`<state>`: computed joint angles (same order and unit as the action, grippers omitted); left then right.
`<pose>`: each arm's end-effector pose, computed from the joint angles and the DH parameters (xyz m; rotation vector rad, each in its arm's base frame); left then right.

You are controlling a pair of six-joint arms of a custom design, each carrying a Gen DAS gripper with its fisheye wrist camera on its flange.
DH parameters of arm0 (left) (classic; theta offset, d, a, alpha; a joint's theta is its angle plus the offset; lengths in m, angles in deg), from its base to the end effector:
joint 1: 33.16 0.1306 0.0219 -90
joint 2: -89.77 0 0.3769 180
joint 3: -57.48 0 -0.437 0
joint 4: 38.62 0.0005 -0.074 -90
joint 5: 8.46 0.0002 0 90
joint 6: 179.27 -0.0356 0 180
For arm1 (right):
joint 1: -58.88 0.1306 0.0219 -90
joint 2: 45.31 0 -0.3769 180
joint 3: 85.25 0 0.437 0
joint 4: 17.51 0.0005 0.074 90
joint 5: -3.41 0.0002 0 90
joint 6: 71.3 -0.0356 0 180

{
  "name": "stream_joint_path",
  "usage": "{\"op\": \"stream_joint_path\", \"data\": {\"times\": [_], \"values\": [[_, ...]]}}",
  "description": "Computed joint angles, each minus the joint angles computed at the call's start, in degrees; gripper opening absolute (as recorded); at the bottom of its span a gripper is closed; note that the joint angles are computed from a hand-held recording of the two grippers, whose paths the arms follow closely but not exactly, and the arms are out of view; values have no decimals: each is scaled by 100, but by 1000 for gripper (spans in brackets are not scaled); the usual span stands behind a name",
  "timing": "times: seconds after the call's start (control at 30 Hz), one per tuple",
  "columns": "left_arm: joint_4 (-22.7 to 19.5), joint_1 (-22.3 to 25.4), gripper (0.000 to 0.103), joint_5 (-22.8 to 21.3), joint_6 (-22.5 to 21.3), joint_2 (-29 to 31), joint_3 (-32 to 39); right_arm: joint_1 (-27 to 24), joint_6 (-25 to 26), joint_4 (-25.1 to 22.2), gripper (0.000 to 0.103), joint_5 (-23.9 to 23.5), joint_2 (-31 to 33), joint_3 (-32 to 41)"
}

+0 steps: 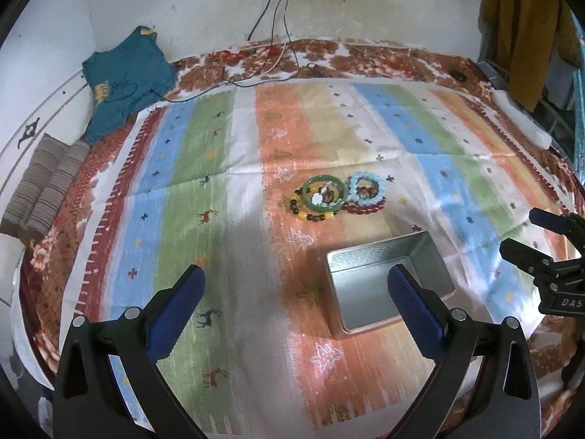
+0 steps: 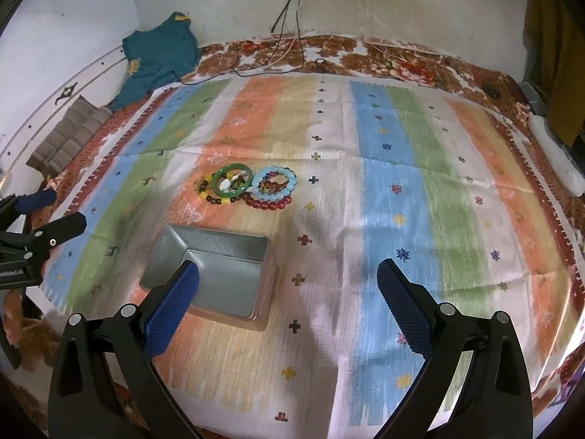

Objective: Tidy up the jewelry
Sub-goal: 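Move both tools down toward the bracelet cluster beside the tin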

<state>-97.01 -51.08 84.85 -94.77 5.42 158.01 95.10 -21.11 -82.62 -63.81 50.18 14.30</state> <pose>0.5315 -0.1746 0.4547 0.5328 2.4527 -0.1616 0.4484 0.3107 0.4431 0.2088 2.5008 0.0007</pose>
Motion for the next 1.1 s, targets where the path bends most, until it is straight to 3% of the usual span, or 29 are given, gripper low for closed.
{"op": "stream_joint_path", "data": {"times": [0.53, 0.63, 1.1], "values": [[-348, -21, 97, -210, 57, 857, 877, -396, 204, -59, 99, -356, 520, 458], [-335, -53, 97, -429, 24, 1022, 1036, -467, 231, -77, 99, -421, 602, 517], [-746, 0, 97, -187, -34, 1930, 1904, -763, 369, -43, 99, -792, 1045, 829]]}}
